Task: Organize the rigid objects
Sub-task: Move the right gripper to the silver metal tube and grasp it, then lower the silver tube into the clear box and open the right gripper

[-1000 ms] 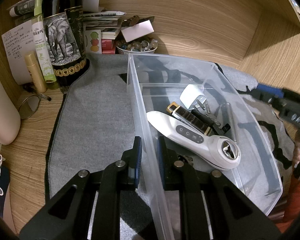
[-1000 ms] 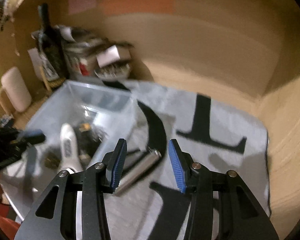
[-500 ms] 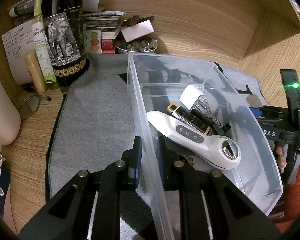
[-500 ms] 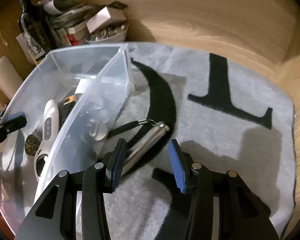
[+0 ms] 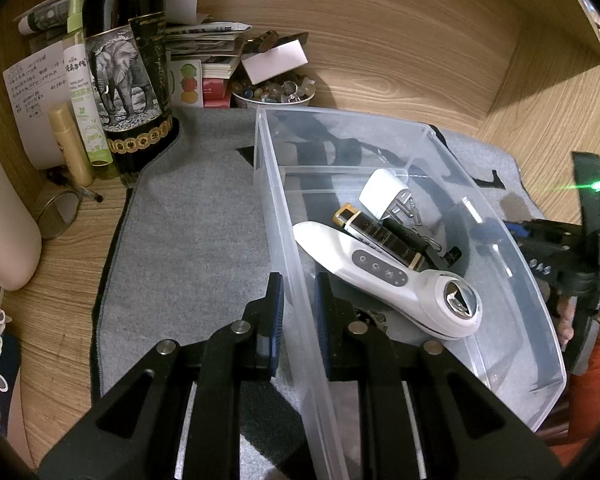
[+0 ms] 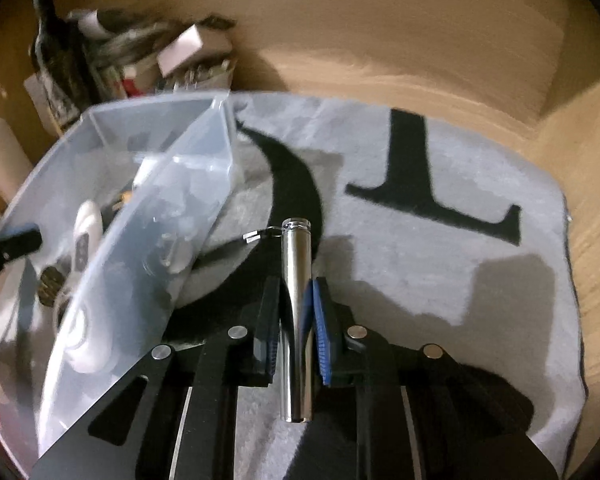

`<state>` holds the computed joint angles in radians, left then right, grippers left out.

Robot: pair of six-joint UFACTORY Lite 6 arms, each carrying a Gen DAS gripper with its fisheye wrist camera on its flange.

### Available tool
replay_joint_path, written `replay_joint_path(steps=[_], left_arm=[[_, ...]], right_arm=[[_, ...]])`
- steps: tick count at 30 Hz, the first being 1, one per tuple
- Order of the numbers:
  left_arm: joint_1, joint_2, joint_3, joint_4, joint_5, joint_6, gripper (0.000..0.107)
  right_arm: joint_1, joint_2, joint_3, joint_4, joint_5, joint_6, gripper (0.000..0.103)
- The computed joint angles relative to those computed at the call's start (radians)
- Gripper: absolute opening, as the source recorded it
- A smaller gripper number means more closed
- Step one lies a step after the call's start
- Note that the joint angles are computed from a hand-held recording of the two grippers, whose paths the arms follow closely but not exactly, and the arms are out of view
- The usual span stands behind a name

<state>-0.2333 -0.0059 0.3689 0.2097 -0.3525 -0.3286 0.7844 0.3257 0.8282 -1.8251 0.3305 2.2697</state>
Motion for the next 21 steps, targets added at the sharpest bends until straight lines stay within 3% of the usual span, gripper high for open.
replay_joint_path(steps=[8,21], left_arm=[[0.0,-0.001,-0.001,0.0,0.0,0.0,0.015],[-0.001,-0.001,-0.002,-0.006,-0.001,0.006,0.015]], right_arm=[[0.06,-0.183,-0.055,0.109,0.088,-0.094,0.014],[0.164,-0.221,0.056,0.107,0.158,-0.148,0.014]])
